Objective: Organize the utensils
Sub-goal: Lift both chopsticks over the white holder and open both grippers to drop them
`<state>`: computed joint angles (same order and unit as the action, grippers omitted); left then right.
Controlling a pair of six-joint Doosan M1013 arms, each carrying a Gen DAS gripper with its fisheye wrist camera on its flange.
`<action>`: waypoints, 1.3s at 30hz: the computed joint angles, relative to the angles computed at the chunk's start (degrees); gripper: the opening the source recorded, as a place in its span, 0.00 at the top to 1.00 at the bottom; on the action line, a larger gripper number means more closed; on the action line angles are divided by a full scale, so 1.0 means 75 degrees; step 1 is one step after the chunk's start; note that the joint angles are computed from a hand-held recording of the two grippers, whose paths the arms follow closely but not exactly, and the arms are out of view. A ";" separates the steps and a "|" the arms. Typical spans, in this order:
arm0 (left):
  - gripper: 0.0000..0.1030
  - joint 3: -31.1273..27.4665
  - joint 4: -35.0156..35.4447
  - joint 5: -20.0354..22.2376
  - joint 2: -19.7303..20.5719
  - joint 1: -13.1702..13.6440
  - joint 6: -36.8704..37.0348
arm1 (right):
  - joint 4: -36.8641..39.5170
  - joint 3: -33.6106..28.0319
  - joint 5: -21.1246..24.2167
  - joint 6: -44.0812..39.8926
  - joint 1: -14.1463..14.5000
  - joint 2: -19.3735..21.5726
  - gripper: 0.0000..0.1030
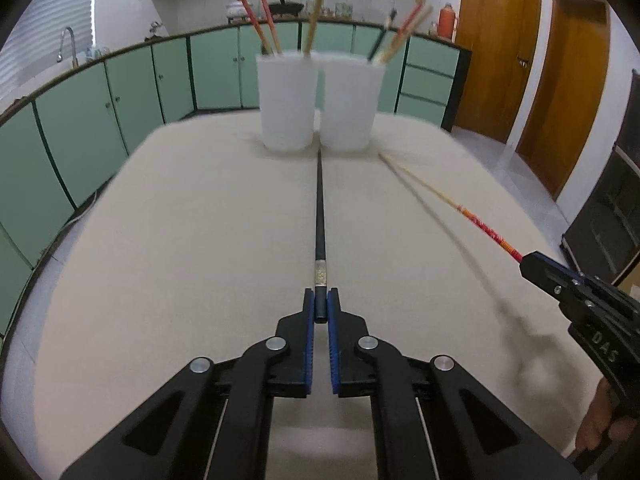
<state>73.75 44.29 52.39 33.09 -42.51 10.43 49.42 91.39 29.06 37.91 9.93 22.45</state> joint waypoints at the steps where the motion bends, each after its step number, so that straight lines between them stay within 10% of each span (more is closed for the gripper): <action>1: 0.94 0.0021 0.0105 0.0008 -0.0065 -0.0012 -0.0049 | 0.0095 -0.0005 -0.0011 -0.0120 -0.0018 -0.0023 0.95; 13: 0.94 -0.0101 0.1656 0.0297 -0.0544 -0.0124 -0.0481 | 0.1350 -0.0509 0.0231 -0.1429 -0.0184 -0.0232 0.95; 39: 0.94 -0.0766 0.2339 -0.0734 -0.0954 0.0443 0.0123 | 0.1034 -0.3600 0.2432 -0.0661 -0.0198 0.0633 0.95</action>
<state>68.01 61.84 46.89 25.94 -39.19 11.35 57.18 64.39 47.29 32.95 8.45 27.20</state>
